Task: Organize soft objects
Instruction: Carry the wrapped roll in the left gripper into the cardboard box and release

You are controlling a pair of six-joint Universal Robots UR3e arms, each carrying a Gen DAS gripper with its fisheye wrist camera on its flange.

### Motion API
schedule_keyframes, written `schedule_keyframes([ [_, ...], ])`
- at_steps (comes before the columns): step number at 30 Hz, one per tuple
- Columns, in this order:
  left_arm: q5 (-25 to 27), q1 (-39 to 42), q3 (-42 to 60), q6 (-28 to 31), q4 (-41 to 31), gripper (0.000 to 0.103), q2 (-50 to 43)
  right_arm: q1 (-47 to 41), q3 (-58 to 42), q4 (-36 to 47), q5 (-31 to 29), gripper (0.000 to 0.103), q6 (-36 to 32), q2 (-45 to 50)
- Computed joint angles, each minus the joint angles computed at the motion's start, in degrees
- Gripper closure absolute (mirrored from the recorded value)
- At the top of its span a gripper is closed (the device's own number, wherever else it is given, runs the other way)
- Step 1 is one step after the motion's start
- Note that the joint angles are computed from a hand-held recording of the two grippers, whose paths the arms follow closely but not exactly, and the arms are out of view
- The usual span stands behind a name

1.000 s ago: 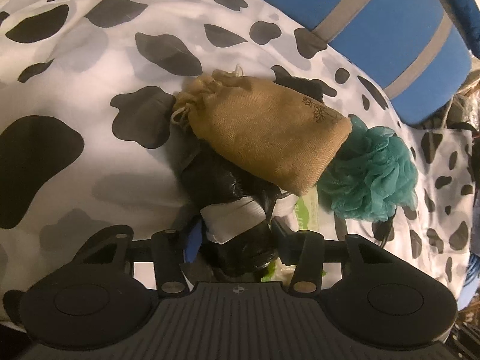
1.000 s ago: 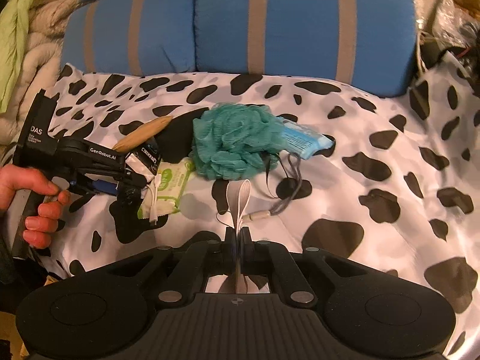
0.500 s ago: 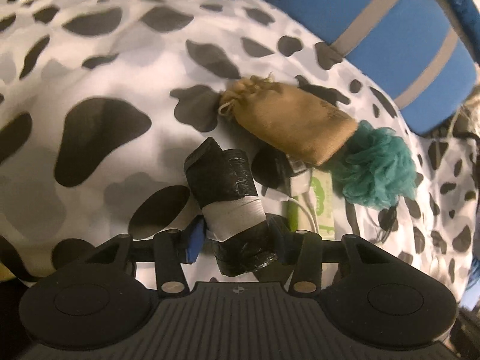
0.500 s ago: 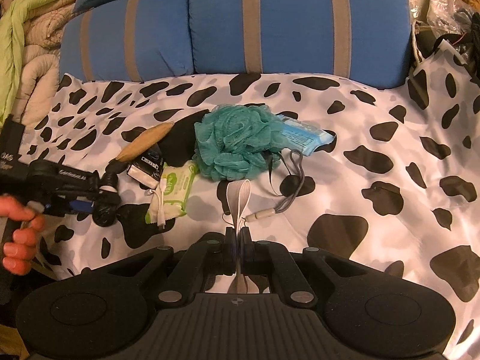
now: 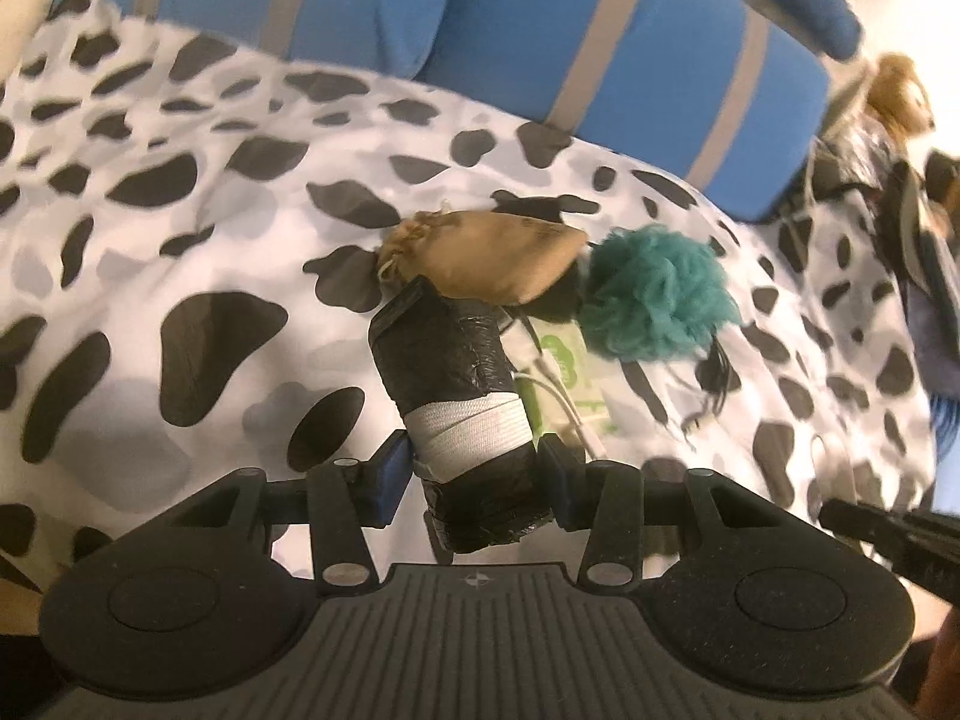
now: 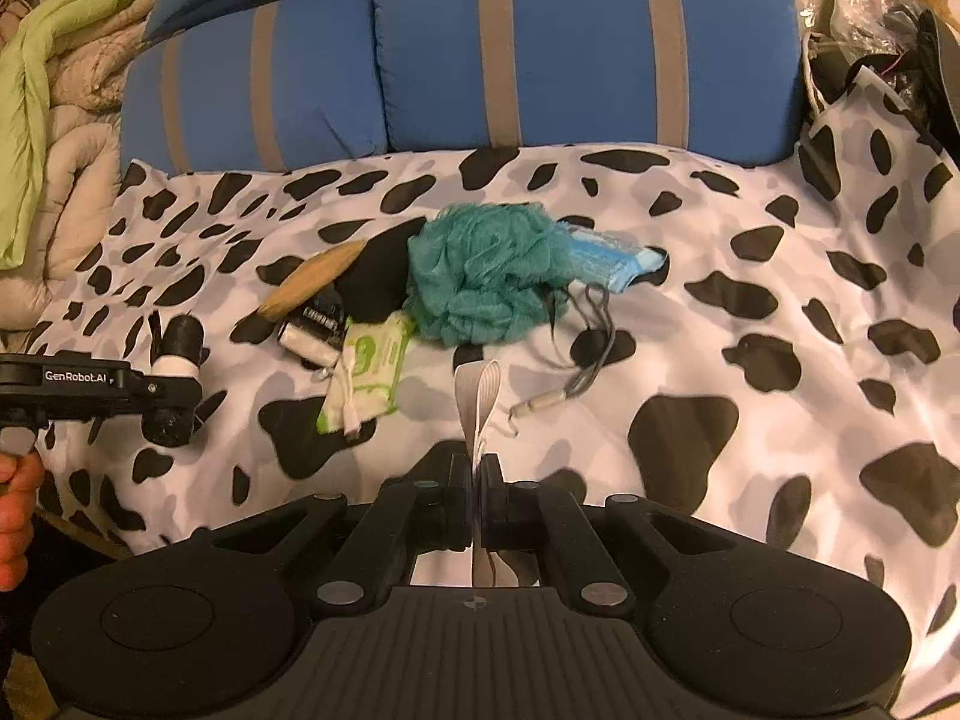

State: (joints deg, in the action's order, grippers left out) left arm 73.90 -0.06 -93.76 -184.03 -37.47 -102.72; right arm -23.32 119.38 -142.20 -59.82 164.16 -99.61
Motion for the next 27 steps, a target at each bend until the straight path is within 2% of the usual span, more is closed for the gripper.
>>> schedule_keyframes([
  [14,4.2,-2.7,-10.4,7.0,-4.0,0.058,12.9,1.6,6.1,9.3,-1.1,0.098,-2.9,-11.9],
  [27,8.7,-7.2,-16.2,10.7,-10.8,0.058,22.3,8.2,6.6,18.0,-4.7,0.098,-4.1,-16.7],
])
